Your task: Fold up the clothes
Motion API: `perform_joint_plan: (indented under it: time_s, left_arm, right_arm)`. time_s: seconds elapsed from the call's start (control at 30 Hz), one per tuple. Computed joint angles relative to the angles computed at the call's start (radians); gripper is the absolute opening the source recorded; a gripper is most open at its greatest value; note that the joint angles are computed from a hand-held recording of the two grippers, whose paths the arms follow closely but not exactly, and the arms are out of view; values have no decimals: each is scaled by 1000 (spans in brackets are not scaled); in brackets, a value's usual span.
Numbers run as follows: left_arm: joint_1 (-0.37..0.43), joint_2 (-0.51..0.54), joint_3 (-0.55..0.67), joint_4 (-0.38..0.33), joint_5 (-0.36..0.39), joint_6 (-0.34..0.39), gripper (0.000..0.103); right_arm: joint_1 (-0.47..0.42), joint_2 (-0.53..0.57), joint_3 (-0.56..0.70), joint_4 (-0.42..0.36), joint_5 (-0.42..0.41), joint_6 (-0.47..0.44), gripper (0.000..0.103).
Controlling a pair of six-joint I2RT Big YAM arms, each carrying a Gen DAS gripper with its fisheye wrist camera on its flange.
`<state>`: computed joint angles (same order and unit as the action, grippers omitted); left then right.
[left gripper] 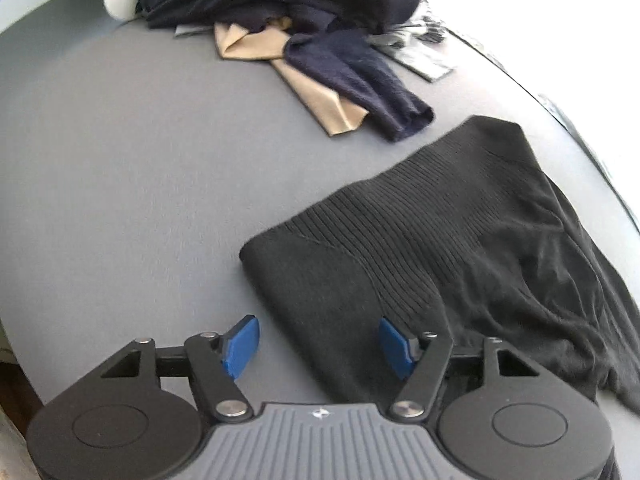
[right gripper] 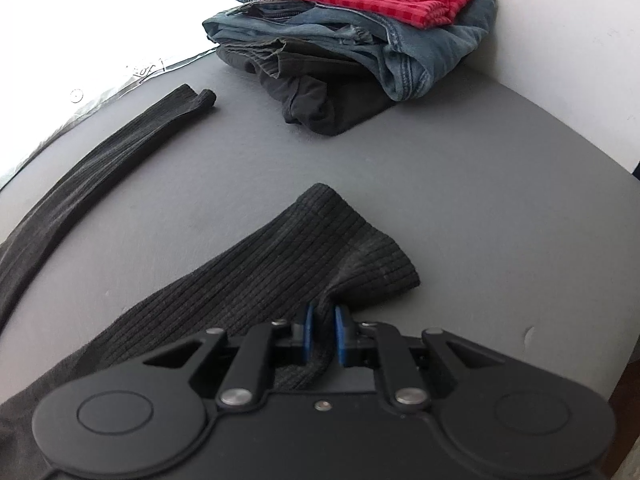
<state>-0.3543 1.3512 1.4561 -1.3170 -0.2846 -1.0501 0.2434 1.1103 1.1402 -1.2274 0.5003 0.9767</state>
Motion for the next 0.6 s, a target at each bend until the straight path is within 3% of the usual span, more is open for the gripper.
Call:
perform_joint_plan:
  time_s: [0.1,0.13,0.23,0.3,0.43,0.5,0.6]
  left_arm:
    - [11,-6,-21,47,7,9,86]
    - [10,1,-19,54,3,20,88]
    - [-16,63,39,-16,-66,31,84]
    - [-32,84,60,-45,-116,24,68]
    - [-22,70,45,-11,-147,38,44]
    - [-16,60,32,2,-159,23,20]
    - [-4,29,3,46,-143,5,8]
  right_arm:
    - [0,3,4,-6,4,38,12]
    - [-2,3,3,-6,4,50,12]
    - [2,10,8,-14,13,83,12]
    - [4,16,14,-22,18,100,12]
    - [-10,16,15,-9,3,122,6]
    - [-18,11,13,4,-11,150,5]
    - [-29,-12,0,45,-30,211,5]
